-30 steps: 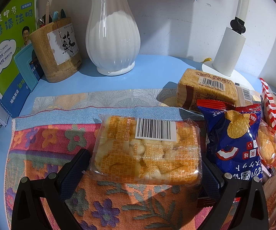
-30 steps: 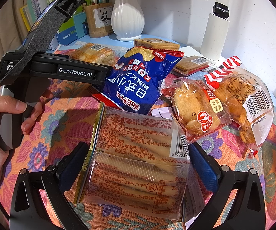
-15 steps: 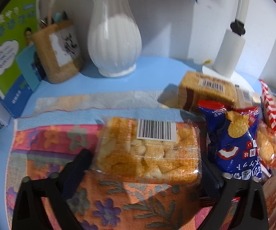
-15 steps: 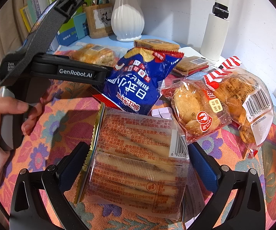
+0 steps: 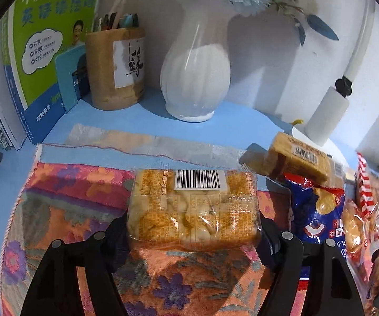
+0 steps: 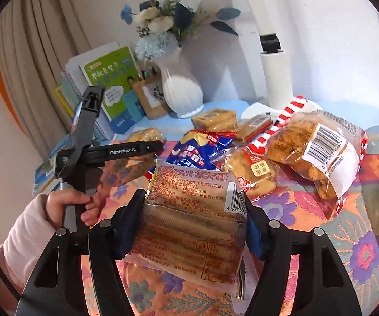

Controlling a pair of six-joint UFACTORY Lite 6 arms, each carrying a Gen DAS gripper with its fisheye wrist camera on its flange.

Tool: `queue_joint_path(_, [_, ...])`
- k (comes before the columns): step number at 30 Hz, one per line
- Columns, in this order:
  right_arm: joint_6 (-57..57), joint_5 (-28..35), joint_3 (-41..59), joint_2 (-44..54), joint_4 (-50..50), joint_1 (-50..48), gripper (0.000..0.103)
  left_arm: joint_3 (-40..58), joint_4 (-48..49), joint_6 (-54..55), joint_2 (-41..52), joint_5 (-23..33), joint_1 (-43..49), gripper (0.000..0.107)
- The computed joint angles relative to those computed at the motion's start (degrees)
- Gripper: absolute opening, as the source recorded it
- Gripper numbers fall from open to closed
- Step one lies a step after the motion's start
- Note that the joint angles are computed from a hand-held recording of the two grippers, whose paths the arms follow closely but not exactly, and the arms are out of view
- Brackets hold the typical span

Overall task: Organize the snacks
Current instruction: 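Lift both packs and carry them over the amber bowl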

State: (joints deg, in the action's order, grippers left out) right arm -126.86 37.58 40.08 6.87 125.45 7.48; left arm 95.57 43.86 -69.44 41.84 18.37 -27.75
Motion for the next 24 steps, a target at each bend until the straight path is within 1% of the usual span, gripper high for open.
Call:
queue_joint_path(3, [0.1, 0.1, -1.9, -2.3, -0.4, -0.2, 0.066, 0.1, 1.8, -1.7, -0.1, 1.1, -0.6, 0.075])
queue_joint_path(6, [0.3, -0.2, -1.1, -1.8, -0.1, 0.2, 0.066, 0.1, 2.8, -2.8, -0.3, 1.9, -0.8, 0.075])
queue_joint_path(9, [-0.7, 0.0, -2.0, -2.5, 1.0, 0.0, 0.066, -0.9, 4.7, -4.6, -1.0, 1.1, -0.7, 0.075])
queue_joint_path(10, [-0.9, 0.1, -2.2, -2.6, 1.4, 0.0, 0.066, -1.8, 6.5, -6.2, -1.7, 0.6, -0.9, 0.075])
queue_joint_path(12, [-1.7, 0.2, -2.4, -2.8, 2.3, 0.0, 0.066, -2.2, 10.1, -9.5, -2.1, 1.6, -1.6, 0.075])
queue_joint_path(14, [-0.6, 1.0, -3.0, -3.2, 1.9, -0.6, 0.066, -2.2, 14.6, -13.6, -2.3, 4.5, -3.0, 0.075])
queue_joint_path(16, [3.4, 2.4, -2.8, -2.7, -1.4, -1.6, 0.066, -2.4, 20.8, -19.7, -2.8, 10.3, -5.4, 0.075])
queue_joint_path(18, [5.2, 2.5, -3.4, -3.4, -2.4, -1.8, 0.066, -4.4, 23.9, -23.3, -4.6, 12.1, -6.8, 0.075])
queue_joint_path(19, [6.0, 2.8, -4.3, -4.6, -3.4, -2.1, 0.066, -4.7, 23.6, -23.5, -5.2, 12.2, -7.1, 0.075])
queue_joint_path(21, [8.2, 4.6, -6.1, -8.0, -6.0, -3.6, 0.066, -4.1, 18.7, -20.5, -6.6, 13.6, -8.6, 0.075])
queue_joint_path(23, [13.1, 7.6, -8.0, -12.6, -11.0, -7.0, 0.066, -0.9, 15.4, -17.4, -6.5, 15.8, -10.7, 0.075])
queue_joint_path(24, [14.9, 7.9, -8.2, -14.0, -12.6, -8.2, 0.066, 1.4, 13.8, -15.4, -6.1, 16.3, -11.6, 0.075])
